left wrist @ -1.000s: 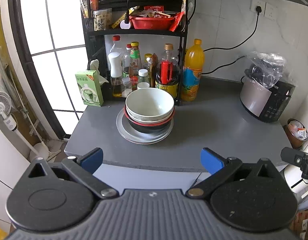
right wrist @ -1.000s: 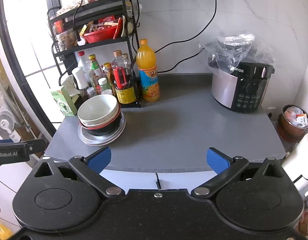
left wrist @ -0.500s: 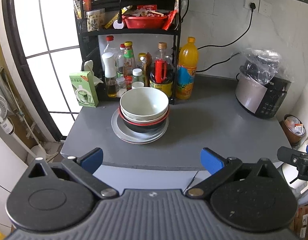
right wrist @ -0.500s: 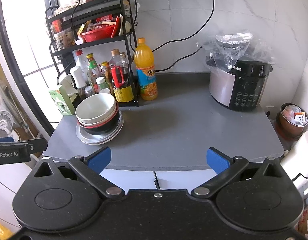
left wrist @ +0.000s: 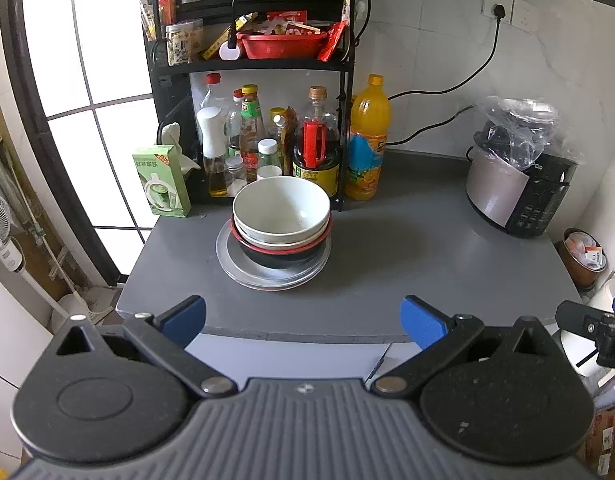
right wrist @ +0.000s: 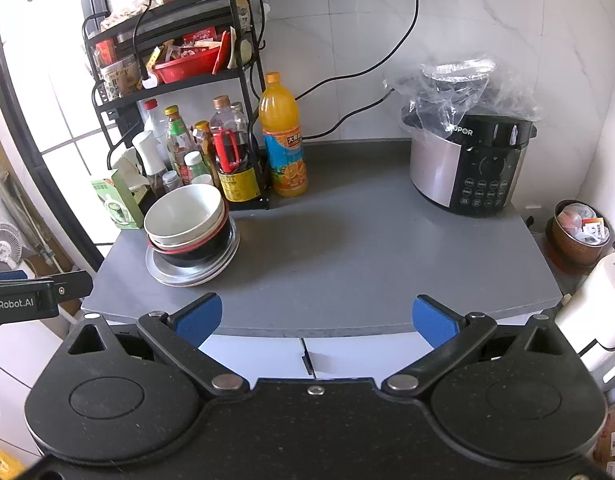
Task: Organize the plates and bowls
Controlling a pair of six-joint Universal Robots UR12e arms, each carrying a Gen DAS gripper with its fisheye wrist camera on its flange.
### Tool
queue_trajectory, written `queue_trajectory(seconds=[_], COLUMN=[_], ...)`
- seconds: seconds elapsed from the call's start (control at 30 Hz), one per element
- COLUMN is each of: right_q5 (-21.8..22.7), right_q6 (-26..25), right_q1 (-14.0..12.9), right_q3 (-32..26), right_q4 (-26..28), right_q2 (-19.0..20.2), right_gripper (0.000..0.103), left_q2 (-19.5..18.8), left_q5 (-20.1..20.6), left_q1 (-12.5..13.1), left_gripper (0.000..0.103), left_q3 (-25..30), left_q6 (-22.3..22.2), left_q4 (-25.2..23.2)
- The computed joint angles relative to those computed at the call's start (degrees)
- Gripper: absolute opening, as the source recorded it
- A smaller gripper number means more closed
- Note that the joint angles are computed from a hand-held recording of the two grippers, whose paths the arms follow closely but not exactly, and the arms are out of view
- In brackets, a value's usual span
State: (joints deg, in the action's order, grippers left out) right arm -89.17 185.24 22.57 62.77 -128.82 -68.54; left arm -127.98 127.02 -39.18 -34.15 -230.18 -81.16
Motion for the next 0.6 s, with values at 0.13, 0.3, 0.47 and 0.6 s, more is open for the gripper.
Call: queue_trajectory(seconds=[0.13, 0.3, 0.47, 0.6], right_q5=[0.8, 0.8, 0.7, 0.7], right_q6=[-0.4, -0.1, 0.0, -0.2], right_q1=[-0.2, -0.3, -0.3, -0.2], right_q3=[0.3, 0.4, 0.1, 0.2], right_q4=[-0.2, -0.5, -0.2, -0.5], right_q2=[-0.2, -0.3, 0.0, 0.0], right_gripper=[0.103, 0.103, 0.103, 0.103], left_q2=[-0.1, -0.1, -0.1, -0.1], left_q5=[0.4, -0.1, 0.5, 0.7], left_q1=[-0.1, -0.2, -0.3, -0.2], left_gripper=[0.103, 0.103, 0.103, 0.103], left_q3=[0.1, 0.3, -0.2, -0.2], left_q6=[0.5, -0.2, 0.8, 1.1], left_q4=[0.5, -0.1, 0.7, 1.0])
